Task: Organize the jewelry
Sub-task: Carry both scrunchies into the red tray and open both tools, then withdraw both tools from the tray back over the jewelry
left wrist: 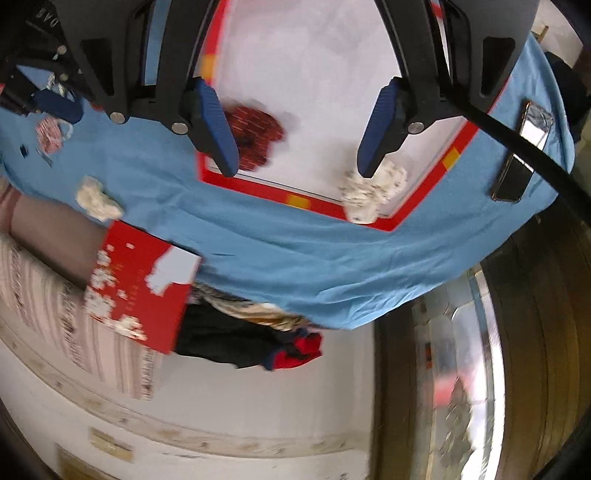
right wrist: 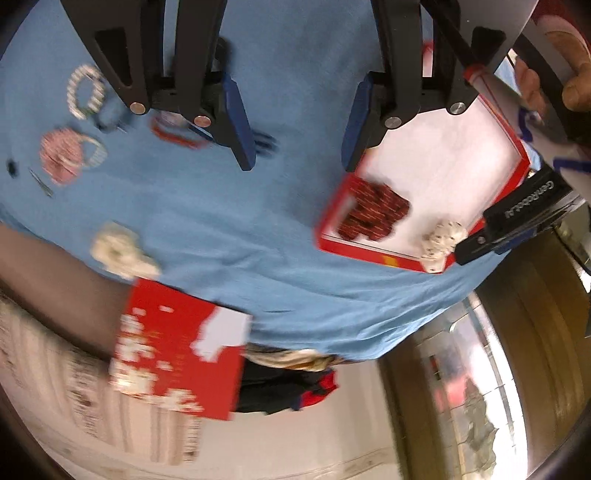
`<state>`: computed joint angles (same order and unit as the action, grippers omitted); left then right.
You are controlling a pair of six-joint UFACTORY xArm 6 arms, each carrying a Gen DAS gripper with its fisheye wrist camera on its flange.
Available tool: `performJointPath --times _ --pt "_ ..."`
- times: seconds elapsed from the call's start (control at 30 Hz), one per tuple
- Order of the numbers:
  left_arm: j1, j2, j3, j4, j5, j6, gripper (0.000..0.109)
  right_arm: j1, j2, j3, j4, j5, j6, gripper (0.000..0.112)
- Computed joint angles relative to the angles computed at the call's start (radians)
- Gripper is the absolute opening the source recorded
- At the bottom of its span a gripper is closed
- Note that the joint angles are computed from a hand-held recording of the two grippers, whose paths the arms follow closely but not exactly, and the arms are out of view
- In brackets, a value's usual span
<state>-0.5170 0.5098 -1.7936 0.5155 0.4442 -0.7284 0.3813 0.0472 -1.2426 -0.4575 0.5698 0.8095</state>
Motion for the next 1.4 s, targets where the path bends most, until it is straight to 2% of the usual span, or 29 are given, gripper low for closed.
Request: performJointPath --times 0.13,0.33,0.47,0.63,0.8,0.97,1.2,1.4 --pt "-0.082 -0.074 0.090 0.066 -0.005 -0.045 0.066 -0.033 -0.199 0.193 -0.049 0.031 0.079 0.053" --pt "-0.232 -0.149 0.204 -0.023 0.011 0.062 0.066 -0.096 -0.465 0.443 -0.036 0.053 0.131 0.054" --pt "-0.332 -0.157 0.213 0.016 0.052 0.091 0.066 -0.148 -0.634 0.599 -0.003 0.054 0.146 0.054" --pt "-0.404 -0.146 0.197 0.064 0.088 0.109 0.066 -0.210 -0.800 0.740 0.043 0.073 0.130 0.054" --pt "-0.408 -0.120 0.165 -0.008 0.124 0.167 0.066 -0.277 -0.910 0.835 0.097 0.086 0.081 0.054" --pt "-0.351 -0.092 0.136 -0.138 0.174 0.177 0.066 -0.341 -0.952 0.895 0.158 0.062 0.014 0.054" --pt "-0.260 -0.049 0.123 -0.330 0.158 0.213 0.066 -0.383 -0.893 0.911 0.223 -0.014 -0.056 0.054" --pt "-0.253 0.032 0.046 -0.443 0.165 0.308 0.066 -0.381 -0.809 0.884 0.227 -0.071 -0.082 0.054"
